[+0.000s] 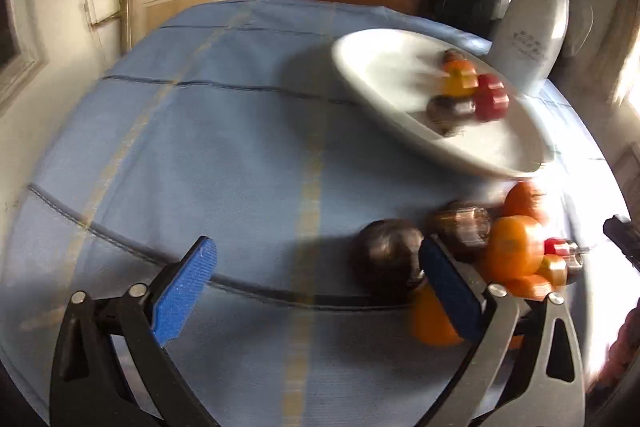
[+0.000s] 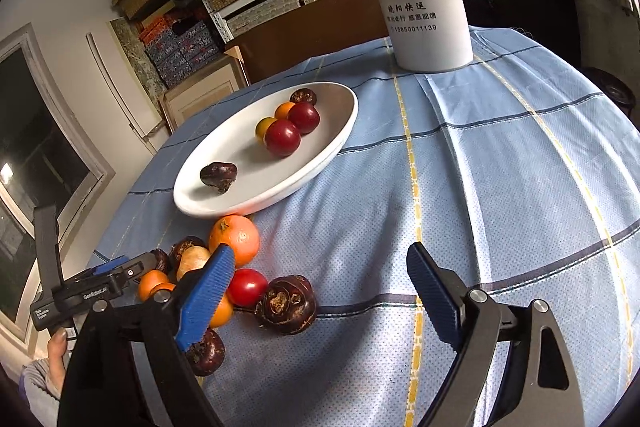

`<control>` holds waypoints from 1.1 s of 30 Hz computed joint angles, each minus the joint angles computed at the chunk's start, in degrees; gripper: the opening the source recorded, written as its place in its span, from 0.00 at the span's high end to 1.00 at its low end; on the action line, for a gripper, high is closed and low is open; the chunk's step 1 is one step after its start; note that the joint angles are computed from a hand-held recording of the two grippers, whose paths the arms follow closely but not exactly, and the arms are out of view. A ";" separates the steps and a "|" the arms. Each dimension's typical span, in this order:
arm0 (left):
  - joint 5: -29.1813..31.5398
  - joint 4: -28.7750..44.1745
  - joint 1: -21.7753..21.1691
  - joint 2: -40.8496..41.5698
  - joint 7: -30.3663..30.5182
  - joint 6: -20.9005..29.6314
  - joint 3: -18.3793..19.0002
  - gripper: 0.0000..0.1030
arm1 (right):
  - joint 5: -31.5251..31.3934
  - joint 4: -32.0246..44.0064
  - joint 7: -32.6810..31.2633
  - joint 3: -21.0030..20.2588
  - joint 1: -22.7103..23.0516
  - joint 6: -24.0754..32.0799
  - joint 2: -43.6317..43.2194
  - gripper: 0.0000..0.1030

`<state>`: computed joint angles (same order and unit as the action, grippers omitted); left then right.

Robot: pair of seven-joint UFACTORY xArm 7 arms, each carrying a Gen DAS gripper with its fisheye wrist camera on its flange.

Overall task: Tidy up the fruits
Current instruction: 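Grasp a water chestnut with the left tool while the right tool grasps another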

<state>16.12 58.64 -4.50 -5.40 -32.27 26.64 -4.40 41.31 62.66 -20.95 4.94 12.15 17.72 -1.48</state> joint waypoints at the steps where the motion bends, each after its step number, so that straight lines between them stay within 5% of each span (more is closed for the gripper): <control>1: -2.74 -0.66 -0.94 -0.69 1.70 0.07 1.69 0.04 | 0.36 0.13 -0.12 -0.06 -0.05 0.08 0.08 0.14; 5: 1.39 -2.85 2.64 -3.44 -4.31 2.79 0.50 0.04 | 2.60 0.21 -1.27 -0.19 -0.14 0.59 -0.12 0.14; 10: -4.87 -6.80 1.96 -6.59 1.11 -0.80 1.79 0.04 | 1.78 0.12 -2.29 0.11 0.19 0.30 -0.27 0.14; 15: 3.40 -6.14 3.76 -6.54 -1.37 -3.25 -2.33 0.04 | 0.25 -0.01 -1.13 0.10 0.29 0.39 -0.25 0.14; 22: -13.82 -2.85 -2.10 -2.17 14.62 -3.99 1.73 0.04 | -2.19 -0.07 0.91 0.13 0.14 0.72 0.00 0.14; 33: -11.23 -0.41 0.50 0.61 11.47 -0.73 1.80 0.04 | -3.16 0.45 2.04 0.17 -0.30 1.66 0.59 0.14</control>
<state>4.89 58.23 -4.00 -4.80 -20.80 25.90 -2.60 38.15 63.11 -18.91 5.11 11.86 19.37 -0.89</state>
